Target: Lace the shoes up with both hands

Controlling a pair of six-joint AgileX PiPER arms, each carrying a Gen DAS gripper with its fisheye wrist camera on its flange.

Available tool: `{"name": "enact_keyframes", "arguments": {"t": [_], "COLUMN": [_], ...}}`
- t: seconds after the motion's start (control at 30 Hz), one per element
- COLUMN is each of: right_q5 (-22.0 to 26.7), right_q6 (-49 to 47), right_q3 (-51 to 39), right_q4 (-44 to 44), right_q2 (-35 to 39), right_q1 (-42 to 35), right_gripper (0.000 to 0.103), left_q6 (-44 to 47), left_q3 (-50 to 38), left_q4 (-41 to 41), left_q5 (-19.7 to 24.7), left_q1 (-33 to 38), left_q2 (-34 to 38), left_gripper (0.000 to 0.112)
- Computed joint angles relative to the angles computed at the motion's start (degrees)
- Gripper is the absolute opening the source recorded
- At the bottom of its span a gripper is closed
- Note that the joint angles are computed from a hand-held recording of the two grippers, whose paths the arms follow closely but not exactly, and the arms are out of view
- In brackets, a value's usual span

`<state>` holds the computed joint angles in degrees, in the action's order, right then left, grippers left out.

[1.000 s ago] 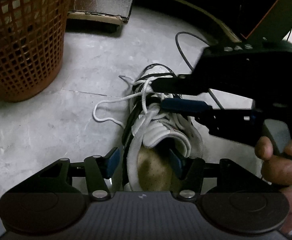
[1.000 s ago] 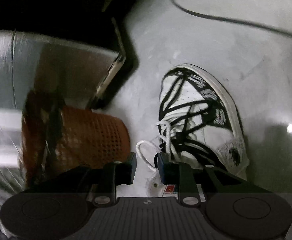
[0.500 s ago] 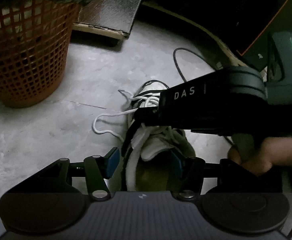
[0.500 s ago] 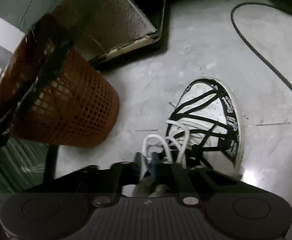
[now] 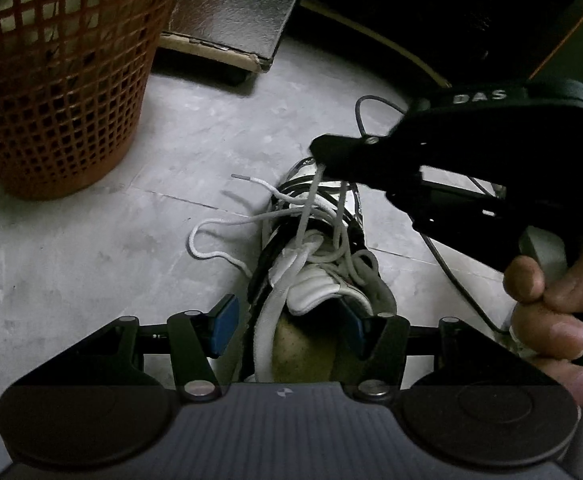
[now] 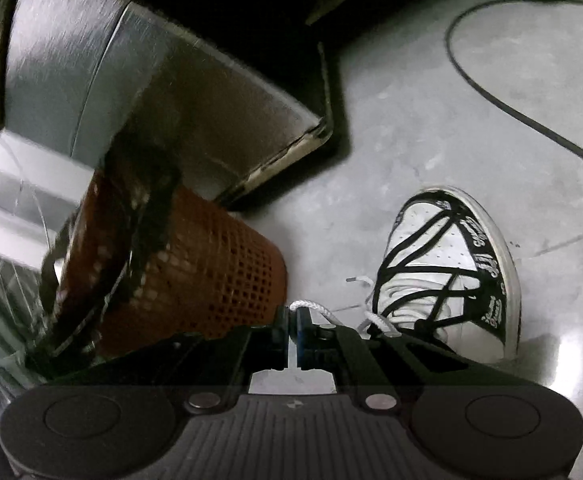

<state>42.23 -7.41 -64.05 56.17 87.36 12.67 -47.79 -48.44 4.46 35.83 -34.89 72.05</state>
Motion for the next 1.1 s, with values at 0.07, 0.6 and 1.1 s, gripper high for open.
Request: {"name": "enact_keyframes", "arguments": {"t": [0.07,0.6,1.1], "right_q5": [-1.6,-4.3,5.3], "right_q6": [-3.2,-2.9,3.6], "right_q3": [3.2,5.5,-10.1], "right_q4": [6.5,8.4,-31.1], "right_q2": [-1.2,-2.3,2.6], "right_q1": [-1.2,-2.4,9.8], "right_gripper": [0.004,0.024,0.026], "left_q6": [0.1,-0.1,13.6], "left_q3": [0.0,0.4,-0.1], "left_q4": [-0.3,-0.2,-10.8], "left_q5": [-0.1,0.0,-0.3], "left_q1": [0.0,0.5,0.4], "left_q2": [0.0,0.1,0.6], "left_gripper": [0.058,0.066,0.070]}}
